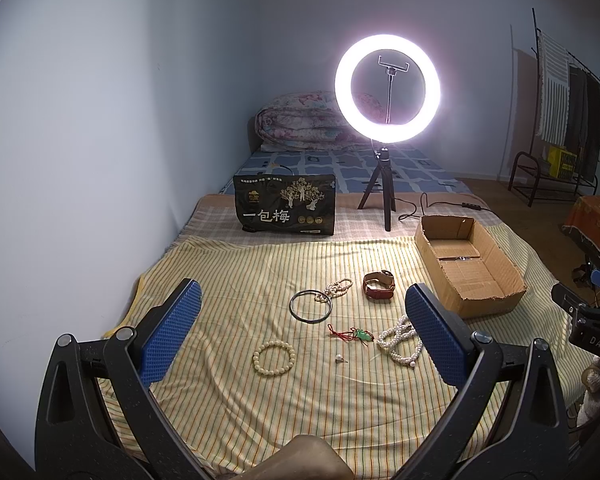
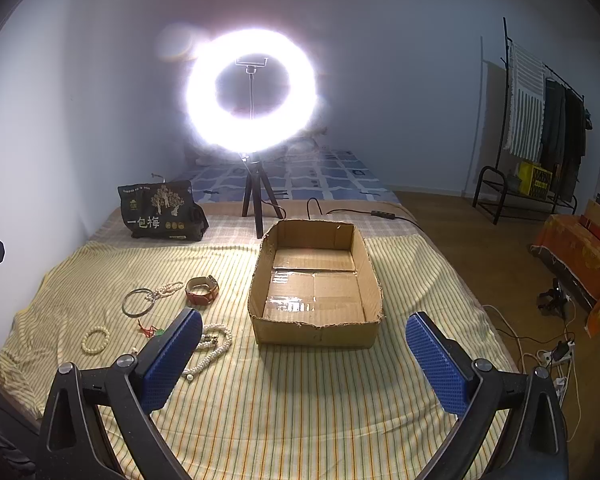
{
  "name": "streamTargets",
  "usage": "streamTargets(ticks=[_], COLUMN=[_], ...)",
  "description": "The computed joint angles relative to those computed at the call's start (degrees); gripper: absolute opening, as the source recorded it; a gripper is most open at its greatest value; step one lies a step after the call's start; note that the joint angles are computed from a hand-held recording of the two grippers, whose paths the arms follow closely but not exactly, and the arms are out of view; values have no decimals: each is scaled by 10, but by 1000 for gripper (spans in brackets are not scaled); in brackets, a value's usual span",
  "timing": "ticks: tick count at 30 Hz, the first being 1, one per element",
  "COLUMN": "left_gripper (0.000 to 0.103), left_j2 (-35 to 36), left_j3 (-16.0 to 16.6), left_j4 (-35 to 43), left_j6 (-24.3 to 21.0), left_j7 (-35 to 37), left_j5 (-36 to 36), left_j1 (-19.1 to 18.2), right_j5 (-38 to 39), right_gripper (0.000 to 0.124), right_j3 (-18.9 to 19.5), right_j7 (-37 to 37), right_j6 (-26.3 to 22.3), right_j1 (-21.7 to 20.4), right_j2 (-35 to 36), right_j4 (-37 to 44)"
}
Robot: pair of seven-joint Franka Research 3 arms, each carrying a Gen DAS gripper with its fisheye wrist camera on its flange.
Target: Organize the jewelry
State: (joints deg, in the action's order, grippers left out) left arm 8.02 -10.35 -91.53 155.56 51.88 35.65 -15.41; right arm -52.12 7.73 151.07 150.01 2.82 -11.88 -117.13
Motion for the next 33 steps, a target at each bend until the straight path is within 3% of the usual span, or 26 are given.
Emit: streamTargets(ticks=[8,15,25,31,33], left_gripper=[103,103,103,103,98], left_j2=[4,15,68,138,160], left_j3=[0,-9,-8,-7,-8], left_j4=[0,11,82,167,195], left_j6=[-6,-32,-122,-196,-228], left_j7=[11,79,185,229,244], left_j5=[-14,-96,-168,-216,-230], left_j1=[3,17,29,38,39], right_j5=[6,99,340,419,441], right_gripper=[103,103,96,93,90], right_j3=[-2,-21,-59,-71,-72], right_j7=[-9,-94,-280,-361,-388], right_j6=[-7,-14,-45,-99,-116], right_j1=[3,20,48,66,73], right_j2=[6,28,112,175,196], right_j4=[5,19,84,149,171])
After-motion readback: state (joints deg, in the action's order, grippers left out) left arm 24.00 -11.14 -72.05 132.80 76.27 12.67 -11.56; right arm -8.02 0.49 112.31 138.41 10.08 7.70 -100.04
